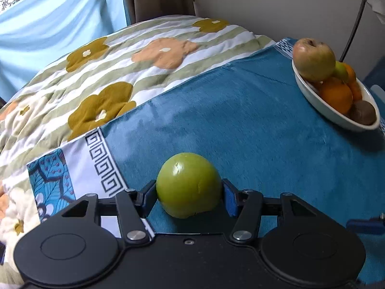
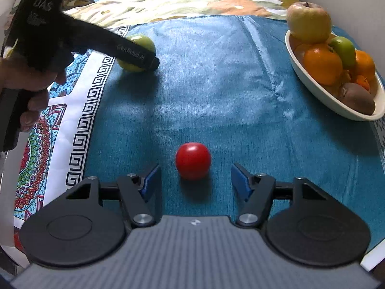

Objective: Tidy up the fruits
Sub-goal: 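Grasp the green apple with the left tool while the right tool grasps the cherry tomato, then carry the green apple and cherry tomato with both tools over the bowl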

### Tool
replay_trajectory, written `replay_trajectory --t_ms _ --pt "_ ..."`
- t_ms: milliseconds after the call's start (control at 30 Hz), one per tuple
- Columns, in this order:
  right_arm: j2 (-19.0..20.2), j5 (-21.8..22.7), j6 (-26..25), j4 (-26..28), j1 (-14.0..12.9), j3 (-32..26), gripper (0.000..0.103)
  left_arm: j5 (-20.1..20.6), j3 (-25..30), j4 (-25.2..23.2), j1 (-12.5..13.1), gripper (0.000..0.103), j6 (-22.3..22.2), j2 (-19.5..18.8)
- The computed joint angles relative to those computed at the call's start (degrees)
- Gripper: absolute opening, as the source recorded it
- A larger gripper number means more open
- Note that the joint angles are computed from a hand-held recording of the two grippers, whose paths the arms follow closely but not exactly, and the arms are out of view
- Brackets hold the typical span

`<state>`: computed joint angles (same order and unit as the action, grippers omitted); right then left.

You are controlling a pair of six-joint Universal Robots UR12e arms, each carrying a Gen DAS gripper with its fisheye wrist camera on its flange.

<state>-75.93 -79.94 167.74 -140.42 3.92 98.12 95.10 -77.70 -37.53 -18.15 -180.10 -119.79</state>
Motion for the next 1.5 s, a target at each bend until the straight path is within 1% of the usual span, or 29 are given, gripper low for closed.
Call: replay_trajectory --t_ms 167,300,433,500,533,567,600,667,800,933,1033,1167,1267,1367,1433,1500 --pt "0.6 -0.7 -0.3 1.1 0.3 -1.1 0.069 0.3 -2.4 -1.0 0.2 0.06 -1.7 2.0" --pt "0.8 -1.2 -1.3 0.6 0.5 -1.2 0.066 2.1 -5.2 -1.4 0.0 0.06 -3.9 4.1" --pt "0.6 -1.2 -3.5 -0.2 0.7 -0.7 0.06 2.9 -7.6 -2.1 -0.2 0.06 -8.0 6.2" --pt "0.6 -0.9 -4.2 -0.5 0.7 -0.6 0.053 4.1 -8.5 -2.2 -0.6 0.06 -9.7 6.9" --pt "0.6 -1.0 -4.5 -0.9 0.8 -0.6 0.053 4.4 -8.9 -2.2 -0.8 0.06 -10.8 7.3" --pt "0.7 -0.8 -4.9 -1.0 0.8 -0.6 0.047 4.4 -9.3 -2.2 -0.9 0.06 -11.9 7.6" --pt "0.6 -0.5 -5.3 -1.1 0.7 -0.6 0.045 4.5 -9.7 -2.1 -1.1 0.06 -13.1 8.0" --pt "0.4 0.0 -5.4 -1.9 0.4 -0.3 0.045 5.0 -10.0 -2.4 -1.5 0.06 -14.9 8.6" --pt "-0.4 2.9 -6.9 -2.3 -1.0 -0.1 0.045 7.8 -10.4 -2.9 -3.1 0.06 -19.5 9.7" --pt "-1.3 6.2 -9.8 -1.7 -2.9 0.3 0.045 12.1 -10.5 -4.3 -5.4 0.06 -25.9 10.6" --pt "-1.8 9.0 -12.4 -1.2 -4.4 0.5 0.045 15.7 -9.6 -7.3 -7.2 0.06 -30.4 10.8" --pt "-2.2 12.8 -15.2 0.1 -6.8 -0.1 0.045 20.0 -7.3 -11.4 -9.8 0.06 -35.1 10.4" --pt "-2.5 15.2 -17.8 1.0 -8.5 -0.7 0.045 22.1 -5.3 -12.8 -11.5 0.06 -37.8 9.6" --pt "-2.5 17.5 -20.2 2.1 -10.1 -1.5 0.045 23.0 -3.2 -13.4 -12.7 0.06 -40.0 8.5" --pt "-2.5 18.6 -21.5 2.4 -11.3 -1.9 0.045 23.5 -1.6 -13.1 -13.5 0.06 -40.5 7.5" --pt "-2.4 19.2 -22.0 2.6 -12.2 -2.3 0.045 23.3 0.2 -12.5 -14.0 0.06 -39.8 6.2"
